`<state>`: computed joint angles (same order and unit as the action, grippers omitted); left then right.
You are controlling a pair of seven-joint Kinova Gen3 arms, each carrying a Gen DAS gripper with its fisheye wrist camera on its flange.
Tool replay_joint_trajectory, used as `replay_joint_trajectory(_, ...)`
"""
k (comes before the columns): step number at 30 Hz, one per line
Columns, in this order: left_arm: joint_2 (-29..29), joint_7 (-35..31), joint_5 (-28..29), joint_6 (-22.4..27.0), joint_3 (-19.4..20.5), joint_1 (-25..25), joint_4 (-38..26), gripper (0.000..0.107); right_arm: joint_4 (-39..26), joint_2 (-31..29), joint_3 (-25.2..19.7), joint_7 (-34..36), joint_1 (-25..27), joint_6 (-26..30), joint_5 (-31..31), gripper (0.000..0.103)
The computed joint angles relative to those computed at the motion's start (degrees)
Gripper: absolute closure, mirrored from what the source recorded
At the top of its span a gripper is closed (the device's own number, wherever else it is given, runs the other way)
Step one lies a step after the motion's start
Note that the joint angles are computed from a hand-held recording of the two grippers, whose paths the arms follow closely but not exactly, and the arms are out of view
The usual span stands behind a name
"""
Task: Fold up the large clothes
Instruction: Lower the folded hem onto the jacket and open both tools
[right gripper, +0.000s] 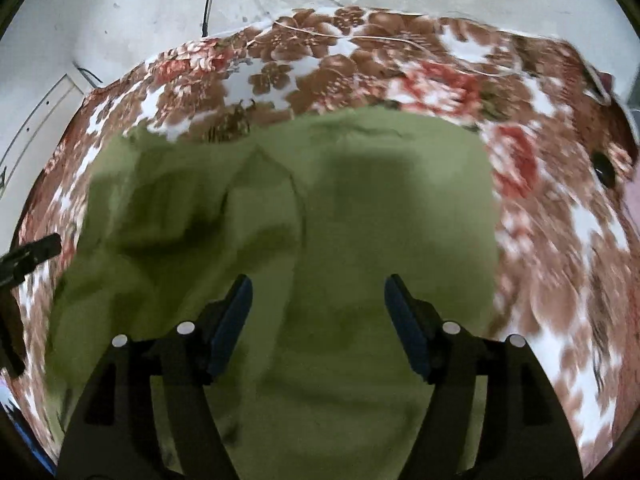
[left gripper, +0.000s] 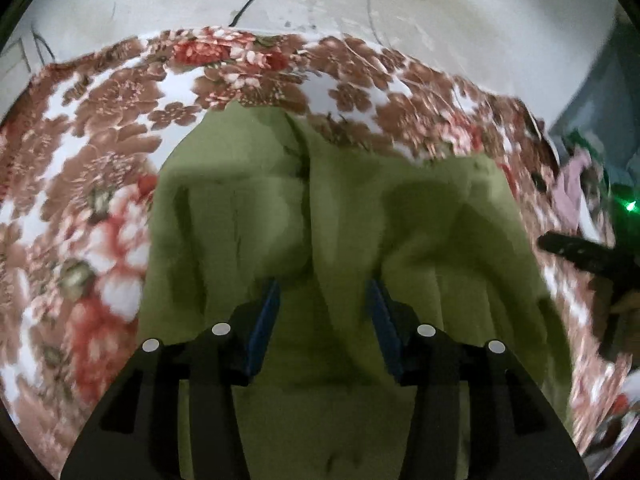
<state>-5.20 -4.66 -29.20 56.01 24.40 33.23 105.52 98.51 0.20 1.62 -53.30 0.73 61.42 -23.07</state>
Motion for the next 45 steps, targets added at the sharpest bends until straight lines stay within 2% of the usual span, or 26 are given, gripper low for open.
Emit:
replay_joint_trajectory(3, 1.65, -5.54, 3.44, -6.80, -3.51, -4.87, 0.02, 0.062, -5.84, 7.06, -1.26, -6.99, -4.02, -1.18, 1.96, 0.034)
replay_joint_trajectory(7, 7.88, -14.86, 7.19, -10.03, -2.88, -12.29, -3.09, 0.063, -13.93, 15.35, -4.29, -13.39, -5.49, 2.08, 5.00, 0.034)
replay_joint_trajectory(9, 10.89, -19.52, 9.30, -10.10, -5.05, -12.14, -4.77, 0.075, -16.15, 18.32, -5.06, -14.52, -5.35, 3.02, 4.81, 0.034)
replay_joint_trajectory(12, 14.07, -25.81, 14.15, -12.05, -12.35, -8.42, -6.21, 0.080, -16.72, 20.71, -6.00, -14.80, -4.47, 2.72, 4.13, 0.034)
replay_joint_trajectory(14, 15.31, -30.23, 18.80, -14.10, -13.67, -9.46, -6.23, 0.080, -16.21, 21.63, -6.61, -14.33, -3.54, 2.44, 2.93, 0.035)
replay_joint_trajectory(15, 15.96, -32.38, 21.13, -14.69, -13.97, -10.22, -6.37, 0.085, -16.15, 22.26, -6.98, -13.82, -3.00, 2.36, 2.10, 0.040)
replay_joint_trajectory(16, 16.31, -33.65, 22.73, -15.49, -13.48, -11.41, -6.24, 0.092, -16.43, 23.15, -7.61, -13.06, -2.27, 2.77, 1.30, 0.054)
replay_joint_trajectory(17, 16.43, -34.38, 23.41, -16.34, -13.66, -11.53, -6.28, 0.100, -16.58, 23.46, -7.48, -12.71, -2.61, 2.58, 1.44, 0.059)
replay_joint_trajectory(19, 16.08, -35.32, 22.10, -16.20, -15.76, -9.24, -7.20, 0.103, -17.58, 23.51, -7.96, -11.28, -2.87, 2.15, 2.03, 0.090)
replay_joint_trajectory(21, 15.15, -34.42, 19.77, -16.03, -16.39, -8.51, -8.37, 0.104, -18.96, 23.16, -8.14, -10.22, -3.19, 1.67, 2.47, 0.096)
replay_joint_trajectory(26, 15.33, -33.47, 15.54, -13.86, -17.49, -8.68, -12.65, 0.104, -25.04, 23.91, -8.09, -8.38, -4.22, 2.21, 3.93, 0.097)
replay_joint_trajectory(28, 16.95, -33.87, 14.75, -12.74, -17.26, -9.15, -14.27, 0.104, -25.88, 25.15, -7.50, -9.35, -6.44, 1.36, 6.89, 0.097)
replay_joint_trajectory(31, 22.05, -35.50, 12.62, -7.96, -18.14, -7.20, -17.80, 0.102, -22.67, 25.97, -6.91, -9.61, -9.56, -3.55, 11.80, 0.095)
replay_joint_trajectory(33, 22.98, -35.58, 11.93, -5.80, -18.47, -6.19, -18.68, 0.096, -20.20, 25.29, -7.26, -9.27, -9.76, -5.72, 13.14, 0.091)
replay_joint_trajectory(35, 21.98, -32.85, 8.72, -3.40, -19.63, -3.05, -18.57, 0.093, -17.98, 22.92, -7.34, -8.59, -9.42, -6.84, 13.38, 0.080)
replay_joint_trajectory(37, 19.54, -29.72, 4.59, -0.71, -19.72, 0.29, -18.29, 0.093, -14.96, 18.92, -7.69, -8.05, -8.12, -8.55, 12.31, 0.049)
replay_joint_trajectory(38, 17.65, -28.34, 3.31, -0.55, -19.11, 1.43, -17.61, 0.092, -13.15, 16.47, -7.60, -7.98, -7.67, -9.89, 11.80, 0.045)
replay_joint_trajectory(42, 13.10, -23.13, 1.82, -1.20, -13.69, 2.81, -15.10, 0.083, -6.02, 8.81, -7.39, -7.86, -7.98, -13.02, 11.08, 0.033)
replay_joint_trajectory(45, 14.15, -16.29, -1.64, -0.67, -12.21, 7.64, -12.84, 0.083, 0.23, 5.60, -6.95, -10.22, -9.29, -15.68, 11.63, 0.033)
